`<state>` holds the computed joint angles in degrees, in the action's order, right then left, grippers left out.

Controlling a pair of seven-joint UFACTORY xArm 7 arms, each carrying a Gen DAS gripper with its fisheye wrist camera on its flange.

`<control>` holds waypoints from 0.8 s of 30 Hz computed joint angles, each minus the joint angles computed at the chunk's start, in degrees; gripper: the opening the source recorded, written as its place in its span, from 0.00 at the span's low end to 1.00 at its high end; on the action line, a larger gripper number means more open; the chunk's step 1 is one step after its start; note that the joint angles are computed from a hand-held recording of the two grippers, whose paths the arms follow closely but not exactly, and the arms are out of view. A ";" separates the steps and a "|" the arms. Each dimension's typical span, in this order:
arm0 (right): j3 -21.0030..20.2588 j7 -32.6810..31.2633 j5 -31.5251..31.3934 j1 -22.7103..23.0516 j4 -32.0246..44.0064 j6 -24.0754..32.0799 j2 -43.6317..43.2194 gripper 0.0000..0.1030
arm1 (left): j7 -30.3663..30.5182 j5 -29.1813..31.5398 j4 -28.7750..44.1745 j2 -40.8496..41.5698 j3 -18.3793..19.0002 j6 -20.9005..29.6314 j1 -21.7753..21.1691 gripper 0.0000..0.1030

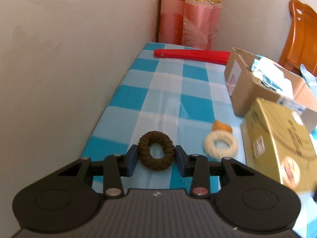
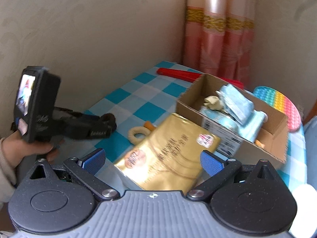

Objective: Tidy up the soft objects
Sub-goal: 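Move right gripper to the cream ring and grasp it while left holds the brown ring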

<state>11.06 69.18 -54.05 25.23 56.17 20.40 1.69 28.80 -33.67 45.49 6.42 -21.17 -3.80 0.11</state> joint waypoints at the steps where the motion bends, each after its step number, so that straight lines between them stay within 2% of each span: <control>1: 0.05 -1.46 0.76 -0.02 0.90 -0.17 0.88 1.00 | 3.10 -3.36 -0.80 -0.98 -2.92 0.22 2.51 0.38; 3: -0.14 -4.41 2.26 0.30 2.75 -0.39 2.62 1.00 | 10.14 -11.63 -1.77 -2.47 -5.91 0.32 4.56 0.38; 5: -0.73 -6.82 3.13 0.88 4.94 -0.39 4.53 1.00 | 19.72 -22.50 -2.22 -4.15 -7.76 1.19 5.47 0.38; 7: -1.27 -10.64 6.10 1.33 7.37 -0.40 6.54 1.00 | 23.97 -27.35 -3.05 -5.57 -6.99 1.72 4.47 0.38; 10: -1.74 -18.36 12.20 1.76 11.49 -0.57 9.77 0.98 | 26.65 -29.73 -4.75 -7.27 -5.13 1.41 2.25 0.38; 12: -2.02 -22.96 15.31 2.28 14.68 0.06 12.14 0.93 | 28.11 -30.85 -5.36 -7.71 -3.82 0.80 0.65 0.38; 14: -0.93 -29.68 21.38 1.85 18.48 2.07 14.90 0.86 | 31.07 -33.57 -5.02 -7.52 -2.33 0.41 -1.05 0.38; 16: 0.35 -35.96 27.41 1.49 23.72 6.32 18.44 0.81 | 29.80 -32.22 -5.19 -7.62 -0.87 0.76 -2.18 0.38; 19: 0.09 -40.94 32.83 2.46 32.12 14.23 23.75 0.78 | 30.15 -32.58 -5.03 -7.37 1.18 0.52 -4.32 0.38; 21: -0.27 -42.71 37.04 2.72 37.04 19.09 26.85 0.73 | 31.38 -34.06 -4.82 -7.19 2.50 0.21 -5.89 0.38; 24: -1.24 -44.44 42.41 3.02 43.09 25.05 30.80 0.70 | 34.45 -37.49 -4.34 -7.05 4.57 0.01 -8.20 0.38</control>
